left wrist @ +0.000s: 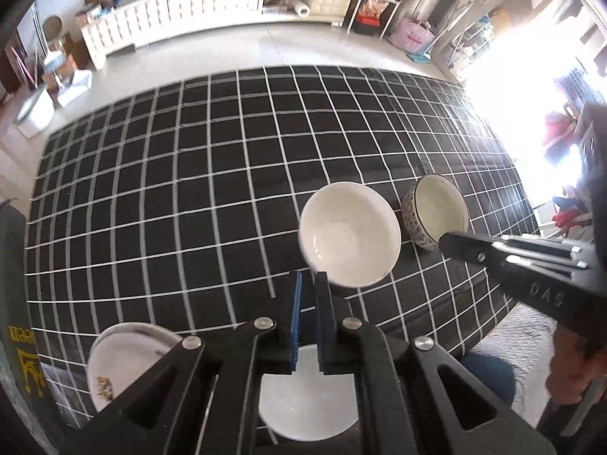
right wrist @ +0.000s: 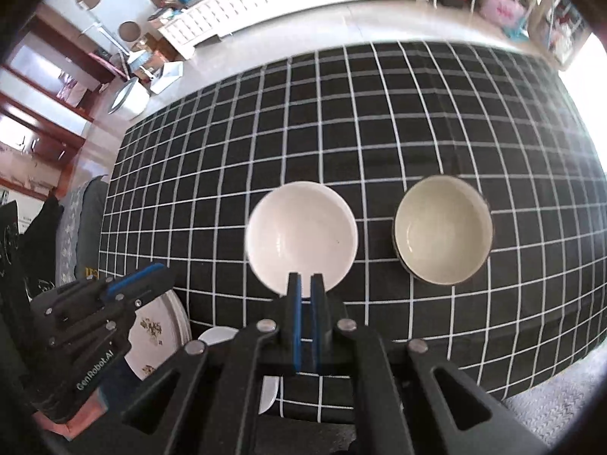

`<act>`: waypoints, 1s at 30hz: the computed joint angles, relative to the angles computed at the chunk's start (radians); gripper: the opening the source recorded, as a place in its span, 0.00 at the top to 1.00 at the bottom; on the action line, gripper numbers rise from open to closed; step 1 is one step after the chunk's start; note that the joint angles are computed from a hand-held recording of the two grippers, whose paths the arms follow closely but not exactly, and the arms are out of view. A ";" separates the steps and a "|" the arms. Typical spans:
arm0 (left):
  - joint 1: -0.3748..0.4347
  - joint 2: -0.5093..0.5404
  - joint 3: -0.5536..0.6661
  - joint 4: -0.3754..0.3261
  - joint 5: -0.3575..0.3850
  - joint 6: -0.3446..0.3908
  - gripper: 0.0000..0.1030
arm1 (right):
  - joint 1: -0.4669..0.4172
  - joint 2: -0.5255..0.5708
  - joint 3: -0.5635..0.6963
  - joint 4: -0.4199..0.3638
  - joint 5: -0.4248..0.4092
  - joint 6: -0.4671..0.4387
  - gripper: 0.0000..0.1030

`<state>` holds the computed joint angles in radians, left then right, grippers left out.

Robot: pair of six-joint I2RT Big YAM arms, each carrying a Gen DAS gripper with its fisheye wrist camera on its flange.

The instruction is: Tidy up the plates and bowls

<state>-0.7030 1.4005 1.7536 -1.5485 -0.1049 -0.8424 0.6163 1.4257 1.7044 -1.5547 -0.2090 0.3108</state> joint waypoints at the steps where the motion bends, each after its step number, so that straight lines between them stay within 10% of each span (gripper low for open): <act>1: 0.016 0.012 0.000 0.009 0.024 0.006 0.95 | -0.007 0.008 -0.003 0.002 -0.009 0.002 0.93; 30: 0.104 0.160 -0.102 0.145 0.162 0.075 0.95 | -0.047 0.112 -0.039 0.032 0.021 -0.046 0.93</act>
